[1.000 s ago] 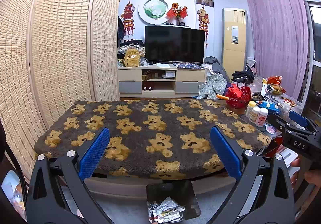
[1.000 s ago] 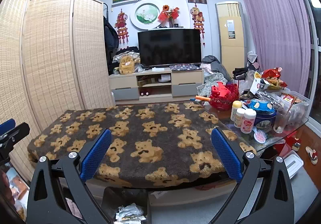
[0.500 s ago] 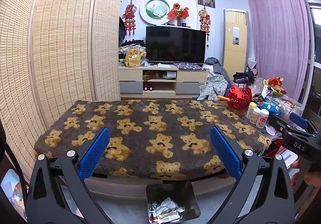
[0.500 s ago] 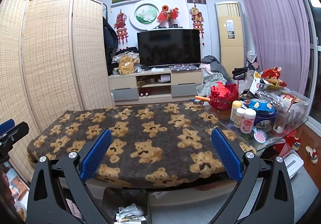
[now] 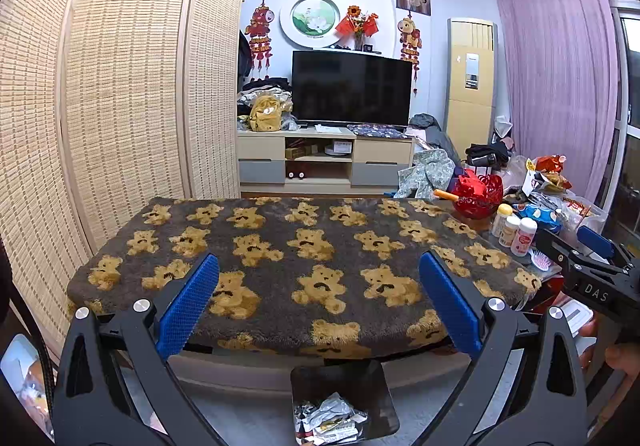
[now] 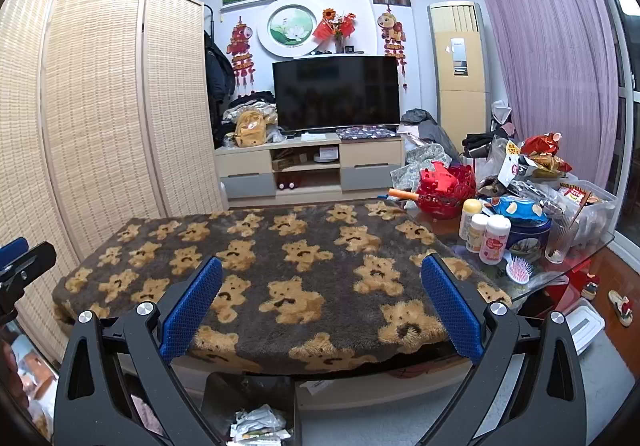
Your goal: Collect trash
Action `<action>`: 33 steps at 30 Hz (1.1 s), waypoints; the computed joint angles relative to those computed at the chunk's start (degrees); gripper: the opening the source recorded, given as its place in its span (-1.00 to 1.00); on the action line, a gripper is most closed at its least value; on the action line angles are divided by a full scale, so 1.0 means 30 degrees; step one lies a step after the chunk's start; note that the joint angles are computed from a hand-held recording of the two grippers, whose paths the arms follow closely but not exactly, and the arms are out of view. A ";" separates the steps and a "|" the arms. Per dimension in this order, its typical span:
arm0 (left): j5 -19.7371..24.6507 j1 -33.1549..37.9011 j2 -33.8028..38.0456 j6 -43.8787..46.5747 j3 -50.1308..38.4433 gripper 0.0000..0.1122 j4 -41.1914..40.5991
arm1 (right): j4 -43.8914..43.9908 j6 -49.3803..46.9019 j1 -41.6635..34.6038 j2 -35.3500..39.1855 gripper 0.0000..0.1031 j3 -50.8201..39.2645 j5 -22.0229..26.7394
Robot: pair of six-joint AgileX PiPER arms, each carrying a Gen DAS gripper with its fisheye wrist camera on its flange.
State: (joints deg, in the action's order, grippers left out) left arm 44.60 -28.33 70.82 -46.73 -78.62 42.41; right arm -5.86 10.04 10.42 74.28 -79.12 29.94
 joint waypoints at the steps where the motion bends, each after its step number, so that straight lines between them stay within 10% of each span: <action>1: 0.0031 -0.0051 0.0019 -0.0117 -0.0011 0.69 0.0108 | -0.0117 0.0129 0.0054 0.0002 0.94 -0.0025 0.0009; 33: -0.0207 0.0038 -0.0077 -0.1779 0.0533 0.68 0.1086 | -0.0066 0.0278 0.0134 0.0191 0.94 -0.0143 0.0014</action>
State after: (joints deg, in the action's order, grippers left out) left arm 43.98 -28.21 70.59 -52.06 -77.02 45.66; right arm -6.06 10.87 10.82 74.86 -79.55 29.98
